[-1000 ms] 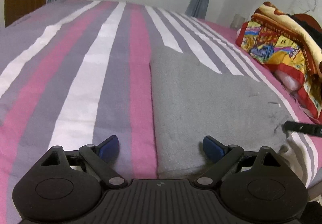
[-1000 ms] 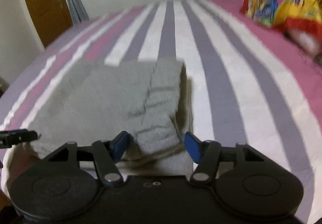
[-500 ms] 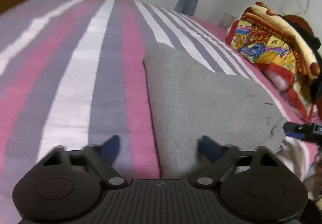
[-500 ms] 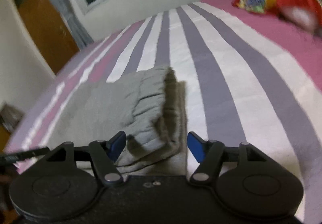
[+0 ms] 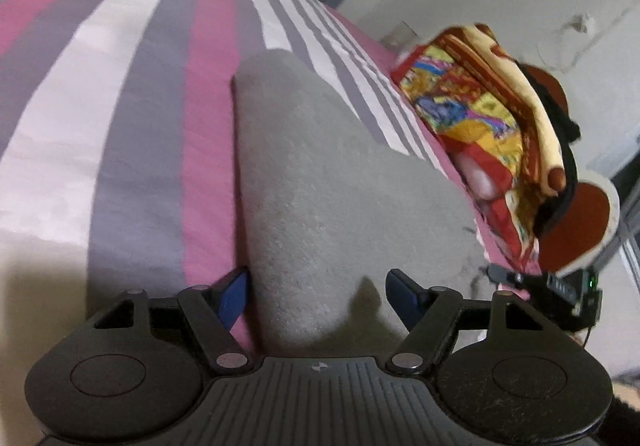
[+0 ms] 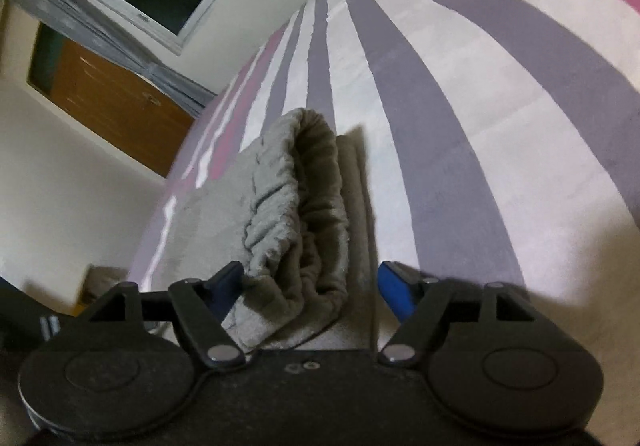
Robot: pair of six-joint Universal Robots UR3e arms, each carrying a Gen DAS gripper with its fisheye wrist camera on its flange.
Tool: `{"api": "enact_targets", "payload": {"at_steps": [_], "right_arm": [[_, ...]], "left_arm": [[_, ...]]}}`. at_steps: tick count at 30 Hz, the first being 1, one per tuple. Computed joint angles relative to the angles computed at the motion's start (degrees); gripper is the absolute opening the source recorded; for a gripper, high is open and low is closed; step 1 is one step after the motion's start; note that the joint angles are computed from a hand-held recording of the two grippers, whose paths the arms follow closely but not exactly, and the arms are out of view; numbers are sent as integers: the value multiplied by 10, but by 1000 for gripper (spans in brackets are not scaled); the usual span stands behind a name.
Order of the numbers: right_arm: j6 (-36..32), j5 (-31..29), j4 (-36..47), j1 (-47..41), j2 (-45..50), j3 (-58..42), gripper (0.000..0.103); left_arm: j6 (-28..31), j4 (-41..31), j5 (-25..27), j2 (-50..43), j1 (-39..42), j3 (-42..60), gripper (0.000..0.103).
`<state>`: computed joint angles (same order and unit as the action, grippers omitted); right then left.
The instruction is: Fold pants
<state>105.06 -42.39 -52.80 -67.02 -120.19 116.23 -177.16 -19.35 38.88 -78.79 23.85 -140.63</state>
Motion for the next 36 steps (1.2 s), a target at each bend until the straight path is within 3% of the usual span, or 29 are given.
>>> {"api": "enact_targets", "payload": {"at_steps": [4, 5, 6, 8, 9, 11, 13, 16, 18, 26, 29, 32, 34, 36], "right_arm": [[-23, 14, 22, -6, 3, -9, 72], [-17, 19, 12, 3, 12, -7, 63], [15, 22, -46, 21, -3, 10, 54], [77, 15, -206, 61, -59, 62, 55], [80, 20, -215, 62, -80, 67, 55], [57, 31, -164, 55, -84, 48, 48], [25, 29, -84, 51, -26, 5, 50], [0, 19, -19, 25, 20, -24, 63], [7, 9, -34, 18, 39, -26, 68], [-24, -15, 23, 57, 264, -138, 69], [-48, -23, 33, 86, 312, -184, 69], [-64, -28, 46, 107, 335, -208, 69], [-64, -29, 42, 126, 351, -224, 65], [-55, -26, 20, 155, 358, -232, 60]], "left_arm": [[-19, 43, -13, -45, -2, 5, 74], [-31, 60, -21, -58, 1, 4, 74], [-40, 79, -29, -68, 5, -4, 74], [-50, 96, -31, -77, 6, -9, 74], [-52, 98, -29, -77, 4, -7, 74], [-48, 91, -27, -72, 2, -6, 74], [-37, 70, -38, -63, 13, -9, 74], [-29, 36, -65, -60, 30, -6, 74], [9, -21, -94, -63, 40, 6, 74], [226, -247, -178, -138, 43, 93, 73], [267, -295, -197, -172, 37, 128, 70], [295, -322, -212, -215, 29, 160, 59], [301, -326, -218, -244, 25, 178, 44], [293, -311, -232, -281, 16, 195, 37]]}}
